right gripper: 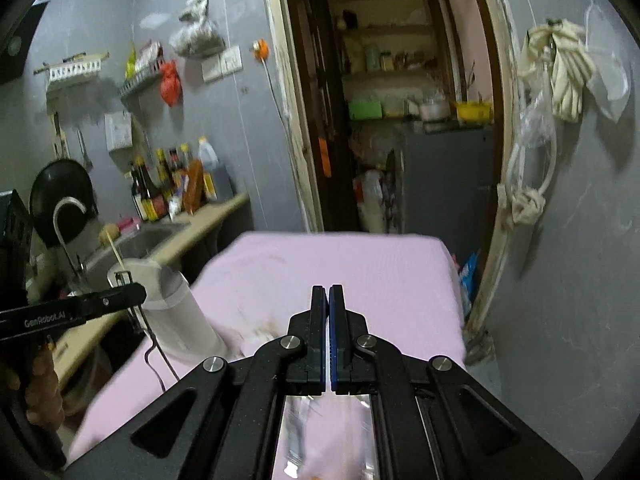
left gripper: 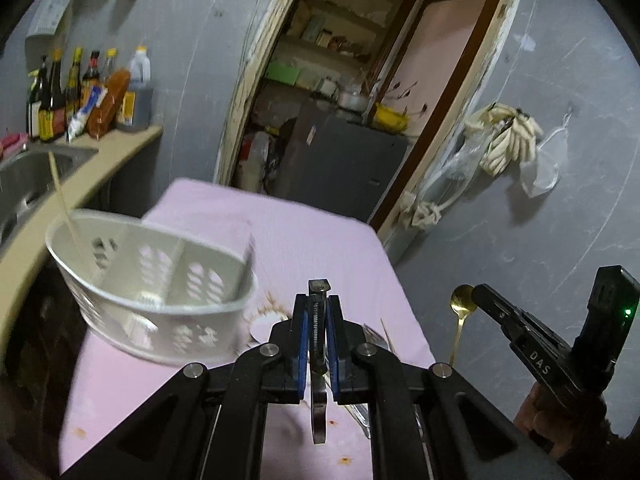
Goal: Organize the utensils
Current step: 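Carry the knife and the gold spoon over the white basket with both grippers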
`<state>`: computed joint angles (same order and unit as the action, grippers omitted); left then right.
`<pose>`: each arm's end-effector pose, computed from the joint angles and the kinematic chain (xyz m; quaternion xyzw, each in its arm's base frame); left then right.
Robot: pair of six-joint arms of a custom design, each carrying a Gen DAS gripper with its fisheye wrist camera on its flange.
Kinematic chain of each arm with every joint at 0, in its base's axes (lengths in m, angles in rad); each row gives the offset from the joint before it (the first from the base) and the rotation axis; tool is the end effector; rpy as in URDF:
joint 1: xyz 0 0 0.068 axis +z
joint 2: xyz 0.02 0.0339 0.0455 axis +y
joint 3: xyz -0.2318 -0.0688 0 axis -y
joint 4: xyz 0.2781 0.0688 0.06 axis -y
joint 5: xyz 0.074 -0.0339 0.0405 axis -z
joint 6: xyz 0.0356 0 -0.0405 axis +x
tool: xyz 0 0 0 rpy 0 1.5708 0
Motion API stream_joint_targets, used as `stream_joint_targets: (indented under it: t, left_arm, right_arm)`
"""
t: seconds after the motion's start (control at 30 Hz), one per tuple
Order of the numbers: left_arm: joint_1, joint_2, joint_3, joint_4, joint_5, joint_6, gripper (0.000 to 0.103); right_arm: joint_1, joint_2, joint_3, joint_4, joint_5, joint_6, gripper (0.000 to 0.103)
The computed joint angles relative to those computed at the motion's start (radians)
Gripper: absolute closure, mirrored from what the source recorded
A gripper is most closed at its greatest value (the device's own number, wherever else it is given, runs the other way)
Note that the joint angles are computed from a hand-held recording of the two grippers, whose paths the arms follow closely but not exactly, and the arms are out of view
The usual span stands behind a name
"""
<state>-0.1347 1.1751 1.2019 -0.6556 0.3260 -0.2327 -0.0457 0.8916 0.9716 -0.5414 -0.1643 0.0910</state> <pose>0.2900 -0.0508 0.3315 0.0305 0.8819 -0.2240 0.4138 0.2445 -0.0054 0.3273 0.0147 0.8482 0.0816 0.5232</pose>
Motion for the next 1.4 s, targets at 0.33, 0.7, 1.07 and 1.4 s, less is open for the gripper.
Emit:
stream_joint_targets:
  t: [0.33, 0.7, 1.07, 1.4]
  left_arm:
    - [0.311, 0.071, 0.232, -0.124, 0.239, 0.130, 0.095]
    - [0.458, 0.241, 0.353, 0.019, 0.258, 0.173, 0.095]
    - [0.418, 0.312, 0.308, 0.114, 0.172, 0.203, 0.095]
    - [0.416, 0.322, 0.247, 0.138, 0.169, 0.224, 0.095]
  right_arm:
    - [0.359, 0.187, 0.236, 0.129, 0.304, 0.058, 0.101]
    - [0.541, 0.491, 0.473, 0.286, 0.616, -0.006, 0.101]
    - [0.552, 0.660, 0.519, 0.311, 0.622, -0.008, 0.101]
    - [0.558, 0.686, 0.486, 0.302, 0.593, 0.003, 0.101]
